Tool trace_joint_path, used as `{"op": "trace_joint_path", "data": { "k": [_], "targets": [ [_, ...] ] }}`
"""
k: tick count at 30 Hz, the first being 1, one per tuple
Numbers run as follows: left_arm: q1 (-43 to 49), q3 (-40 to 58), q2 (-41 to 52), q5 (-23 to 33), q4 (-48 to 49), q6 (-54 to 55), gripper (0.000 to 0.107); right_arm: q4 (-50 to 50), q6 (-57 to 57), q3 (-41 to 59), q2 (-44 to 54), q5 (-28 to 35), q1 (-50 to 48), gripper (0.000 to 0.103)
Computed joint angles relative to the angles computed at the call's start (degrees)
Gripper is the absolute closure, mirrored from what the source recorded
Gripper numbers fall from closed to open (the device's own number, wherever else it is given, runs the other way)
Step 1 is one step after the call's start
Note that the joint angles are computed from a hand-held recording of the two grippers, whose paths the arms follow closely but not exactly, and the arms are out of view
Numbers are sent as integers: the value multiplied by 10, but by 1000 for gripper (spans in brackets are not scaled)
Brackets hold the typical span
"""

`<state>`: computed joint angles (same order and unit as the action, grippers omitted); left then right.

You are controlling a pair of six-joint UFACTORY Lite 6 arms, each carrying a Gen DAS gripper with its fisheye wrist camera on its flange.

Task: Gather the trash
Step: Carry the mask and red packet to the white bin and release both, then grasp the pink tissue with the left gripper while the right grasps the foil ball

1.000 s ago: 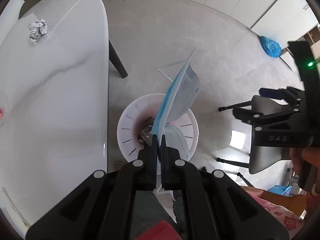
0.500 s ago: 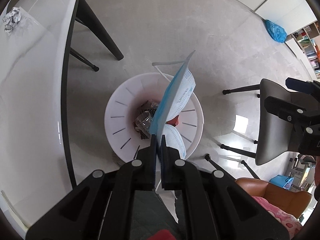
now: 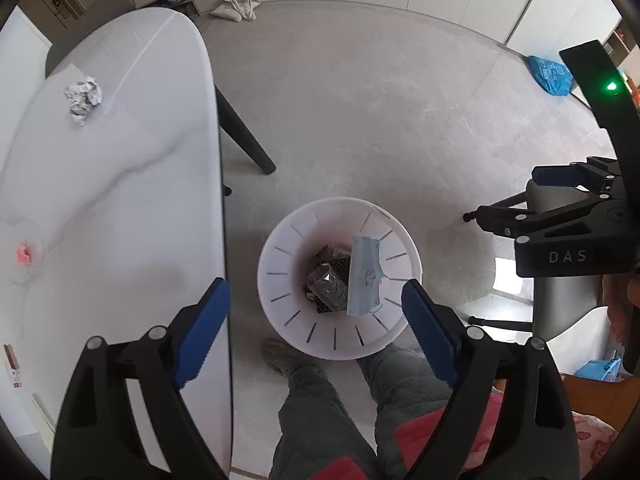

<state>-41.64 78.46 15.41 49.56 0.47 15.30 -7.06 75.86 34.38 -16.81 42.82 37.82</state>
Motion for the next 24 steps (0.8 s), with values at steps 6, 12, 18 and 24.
{"op": "trace_joint_path", "data": {
  "k": [6, 12, 18, 24],
  "targets": [
    [47, 49, -39, 15, 4, 17, 14, -26, -2, 101, 60, 20, 1, 8],
    [143, 131, -13, 40, -28, 65, 13, -59, -32, 262, 167, 51, -2, 5],
    [222, 210, 42, 59, -51, 95, 13, -66, -75, 422, 281, 79, -5, 5],
    [318, 371, 167, 82, -64, 89, 12, -58, -134, 615, 411, 129, -18, 3]
  ]
}}
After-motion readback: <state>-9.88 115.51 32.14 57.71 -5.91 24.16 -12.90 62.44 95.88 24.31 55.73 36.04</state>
